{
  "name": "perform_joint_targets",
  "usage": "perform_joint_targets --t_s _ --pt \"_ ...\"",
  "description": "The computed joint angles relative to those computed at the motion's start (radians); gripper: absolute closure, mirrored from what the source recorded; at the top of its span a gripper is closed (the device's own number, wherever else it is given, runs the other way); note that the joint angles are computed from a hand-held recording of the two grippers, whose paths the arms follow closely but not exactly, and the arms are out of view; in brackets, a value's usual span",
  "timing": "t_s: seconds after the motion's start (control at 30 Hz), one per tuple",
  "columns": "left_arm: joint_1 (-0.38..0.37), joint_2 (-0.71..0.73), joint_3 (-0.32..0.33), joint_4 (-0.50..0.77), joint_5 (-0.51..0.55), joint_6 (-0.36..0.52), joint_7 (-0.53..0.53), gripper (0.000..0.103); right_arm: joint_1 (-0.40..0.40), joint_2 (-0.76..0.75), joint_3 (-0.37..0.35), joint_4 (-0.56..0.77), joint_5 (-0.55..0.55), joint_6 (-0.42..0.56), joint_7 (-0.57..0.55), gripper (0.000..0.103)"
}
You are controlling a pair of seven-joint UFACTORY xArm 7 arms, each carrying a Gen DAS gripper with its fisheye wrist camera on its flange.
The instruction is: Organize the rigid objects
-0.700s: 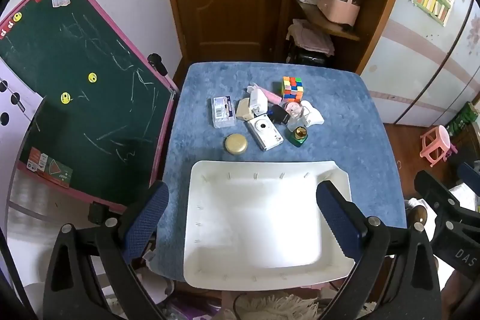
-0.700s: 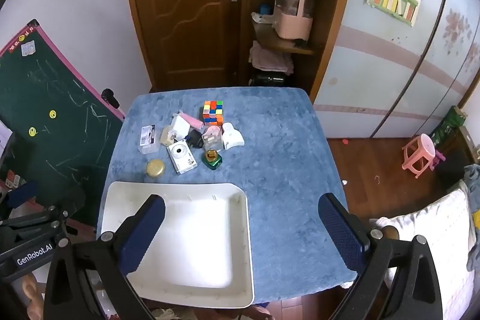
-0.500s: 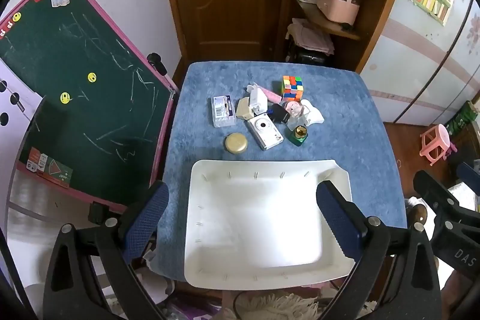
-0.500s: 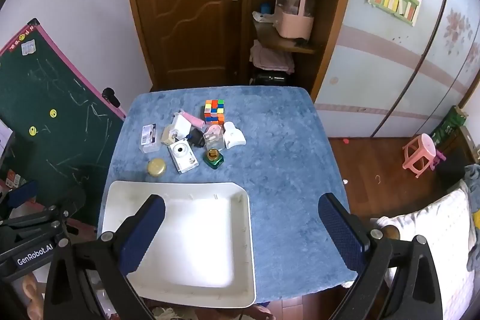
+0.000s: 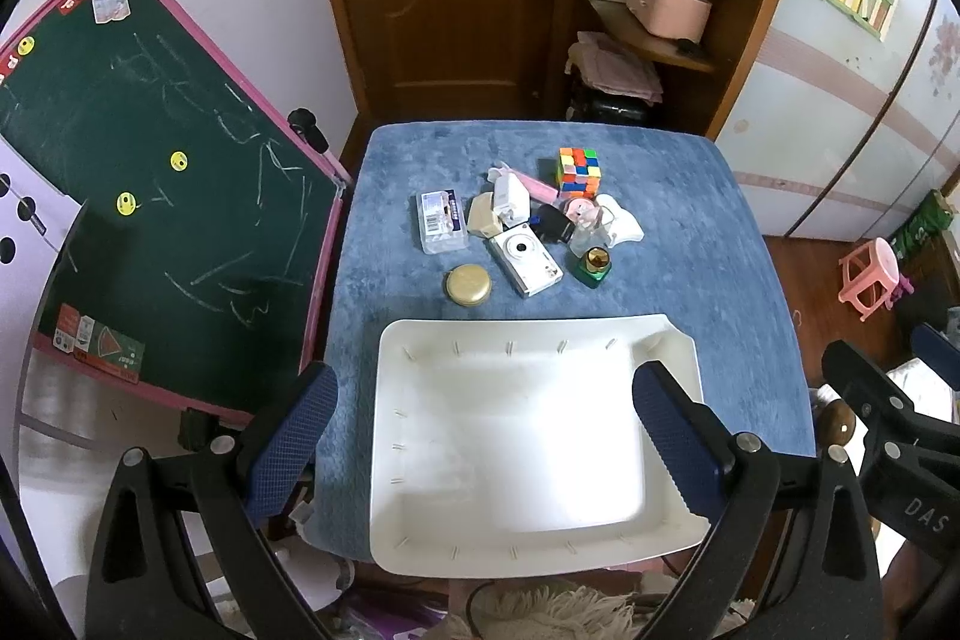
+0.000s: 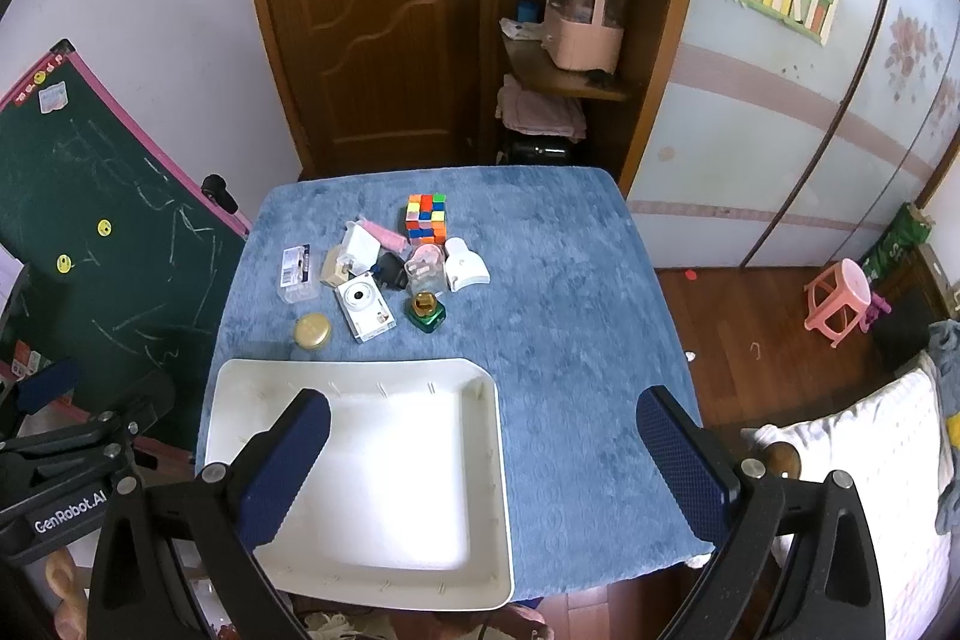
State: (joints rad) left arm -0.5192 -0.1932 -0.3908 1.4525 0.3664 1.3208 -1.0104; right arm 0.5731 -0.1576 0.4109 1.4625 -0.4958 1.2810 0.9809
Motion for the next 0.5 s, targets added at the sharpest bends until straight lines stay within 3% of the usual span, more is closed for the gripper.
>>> perform_joint_targets --t_s 0.5 --pt "-0.005 0.005 0.004 0.007 0.001 0.007 0.007 0.004 -0.001 0.004 -0.004 0.005 0.013 0.0 -0.004 0.001"
